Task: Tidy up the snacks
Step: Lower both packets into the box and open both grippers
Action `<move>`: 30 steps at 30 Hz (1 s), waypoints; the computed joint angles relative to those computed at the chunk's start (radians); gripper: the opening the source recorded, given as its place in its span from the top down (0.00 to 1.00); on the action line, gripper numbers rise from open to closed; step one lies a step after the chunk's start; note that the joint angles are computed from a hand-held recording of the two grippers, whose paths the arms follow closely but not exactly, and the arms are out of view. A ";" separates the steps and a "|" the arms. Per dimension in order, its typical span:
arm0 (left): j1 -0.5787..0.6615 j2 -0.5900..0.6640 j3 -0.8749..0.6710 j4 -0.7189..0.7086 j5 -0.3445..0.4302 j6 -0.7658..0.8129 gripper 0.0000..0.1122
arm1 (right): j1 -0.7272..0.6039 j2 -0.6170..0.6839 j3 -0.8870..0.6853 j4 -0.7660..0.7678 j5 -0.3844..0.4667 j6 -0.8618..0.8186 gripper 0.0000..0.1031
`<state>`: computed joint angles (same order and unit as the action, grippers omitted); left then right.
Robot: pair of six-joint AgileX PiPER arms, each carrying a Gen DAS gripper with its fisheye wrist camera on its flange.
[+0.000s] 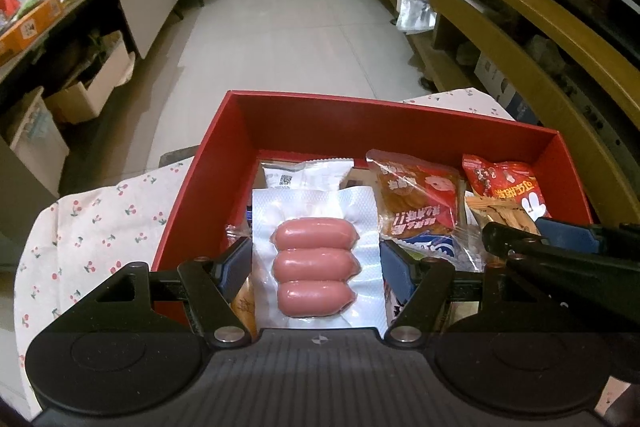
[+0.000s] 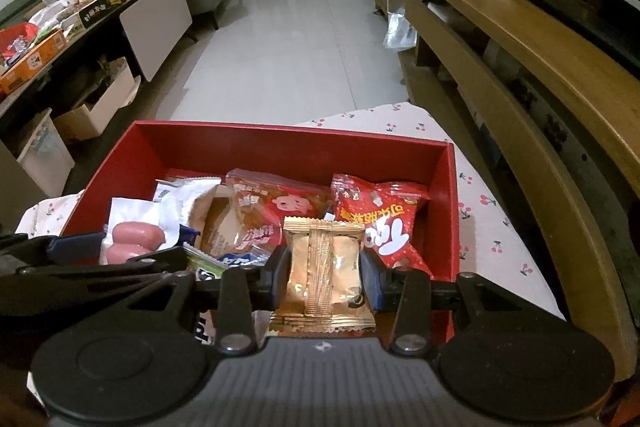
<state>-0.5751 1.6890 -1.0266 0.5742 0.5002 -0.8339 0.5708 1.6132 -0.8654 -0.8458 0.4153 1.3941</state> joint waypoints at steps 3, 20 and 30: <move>-0.001 -0.002 0.002 -0.001 0.005 0.002 0.34 | 0.006 0.001 -0.004 0.006 0.015 -0.009 0.54; 0.001 -0.087 0.056 -0.014 0.013 0.002 0.29 | 0.050 -0.059 0.023 0.020 0.080 0.007 0.35; -0.012 -0.187 0.120 0.007 0.024 -0.033 0.25 | 0.103 -0.132 0.060 0.040 0.121 0.016 0.27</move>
<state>-0.5876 1.5016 -0.9063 0.5813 0.5239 -0.8666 0.6738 1.4808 -0.8053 -0.8060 0.5362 1.4101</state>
